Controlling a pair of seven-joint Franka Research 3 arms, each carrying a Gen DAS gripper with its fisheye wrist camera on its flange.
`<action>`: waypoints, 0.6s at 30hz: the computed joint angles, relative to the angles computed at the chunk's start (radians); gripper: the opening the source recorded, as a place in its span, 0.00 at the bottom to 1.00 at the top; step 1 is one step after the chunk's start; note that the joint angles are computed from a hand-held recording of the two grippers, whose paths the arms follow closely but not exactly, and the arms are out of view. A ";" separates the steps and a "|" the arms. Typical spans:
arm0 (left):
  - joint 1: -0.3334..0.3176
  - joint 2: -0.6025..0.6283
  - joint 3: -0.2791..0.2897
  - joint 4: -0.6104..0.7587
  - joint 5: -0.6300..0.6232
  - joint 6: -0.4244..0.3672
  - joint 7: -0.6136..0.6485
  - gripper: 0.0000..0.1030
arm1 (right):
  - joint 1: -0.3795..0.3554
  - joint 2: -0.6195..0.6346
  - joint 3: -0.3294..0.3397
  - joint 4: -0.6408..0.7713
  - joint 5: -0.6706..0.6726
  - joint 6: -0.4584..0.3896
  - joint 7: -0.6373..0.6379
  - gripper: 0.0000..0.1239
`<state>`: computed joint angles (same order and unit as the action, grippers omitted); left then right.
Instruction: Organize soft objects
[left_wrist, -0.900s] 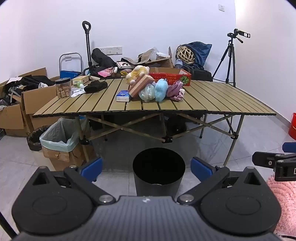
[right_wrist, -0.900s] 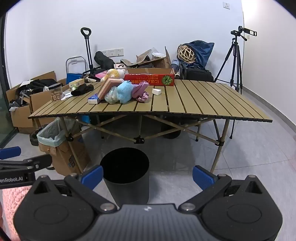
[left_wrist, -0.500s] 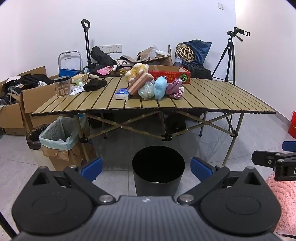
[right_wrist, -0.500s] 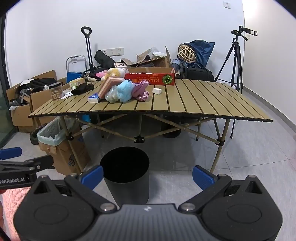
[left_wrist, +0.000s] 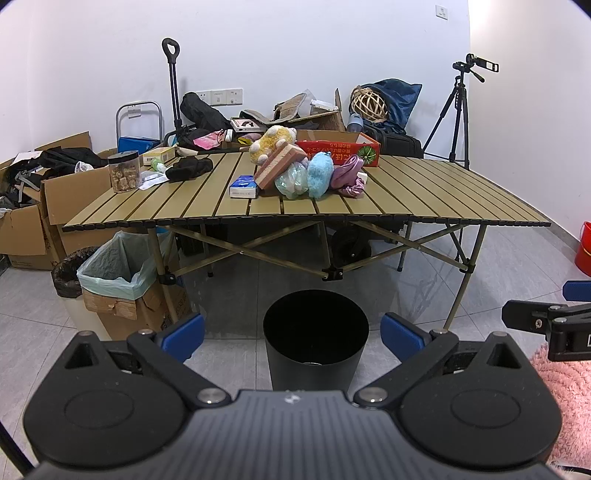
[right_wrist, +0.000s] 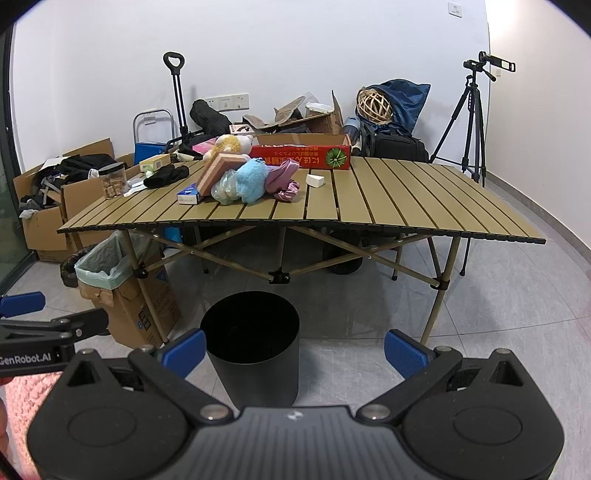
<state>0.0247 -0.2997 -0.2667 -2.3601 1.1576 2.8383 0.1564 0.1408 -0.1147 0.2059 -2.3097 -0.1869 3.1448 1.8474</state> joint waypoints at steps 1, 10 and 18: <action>0.001 -0.002 0.001 -0.002 0.002 0.002 -0.001 1.00 | 0.000 0.000 0.000 0.000 0.000 0.000 0.000 0.83; -0.001 0.000 0.001 0.000 -0.003 -0.001 0.003 1.00 | 0.001 -0.001 -0.001 0.000 0.001 -0.002 -0.001 0.83; -0.001 0.000 0.000 0.001 -0.003 -0.001 0.002 1.00 | 0.004 -0.002 -0.003 0.000 0.006 -0.003 -0.006 0.83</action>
